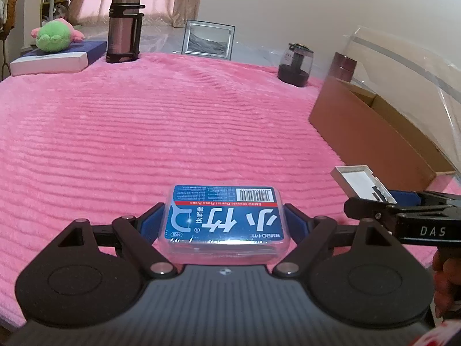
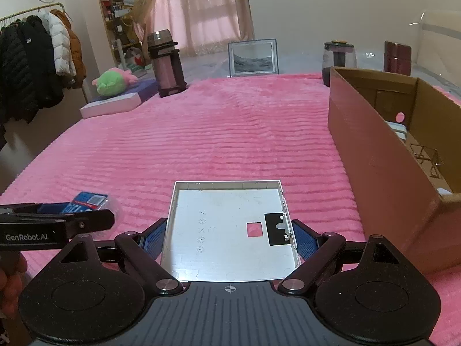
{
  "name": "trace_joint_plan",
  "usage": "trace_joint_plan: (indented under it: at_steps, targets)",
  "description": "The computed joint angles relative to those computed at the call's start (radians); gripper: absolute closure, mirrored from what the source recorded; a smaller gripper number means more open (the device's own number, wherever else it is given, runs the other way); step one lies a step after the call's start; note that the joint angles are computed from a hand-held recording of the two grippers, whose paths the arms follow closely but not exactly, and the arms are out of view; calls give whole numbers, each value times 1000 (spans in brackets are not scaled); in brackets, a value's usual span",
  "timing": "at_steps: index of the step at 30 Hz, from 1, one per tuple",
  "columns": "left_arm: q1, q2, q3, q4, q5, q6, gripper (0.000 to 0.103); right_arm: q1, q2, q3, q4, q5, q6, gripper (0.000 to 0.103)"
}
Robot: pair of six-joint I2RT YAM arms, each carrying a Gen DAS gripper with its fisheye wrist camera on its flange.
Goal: Organize rigid objects
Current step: 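Carry the blue box and white tray over the box with both tools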
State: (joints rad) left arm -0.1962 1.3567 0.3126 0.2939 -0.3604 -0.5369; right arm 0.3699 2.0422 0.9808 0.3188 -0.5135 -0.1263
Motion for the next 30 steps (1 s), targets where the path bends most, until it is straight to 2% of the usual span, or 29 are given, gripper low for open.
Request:
trace_joint_plan:
  at_steps: [9,16,30]
  targets:
    - [-117,-38,11,-79,-68,-68,20,-52,-69,-78,13,-55,-10,18]
    - [-216,-33,49,-97,-98,-103,20,-118,-125,-118,-5,-112,-22,18]
    - [-339,111,211,-80,-60,-85,20,-310,-199,-172,-118,-147,-154,18]
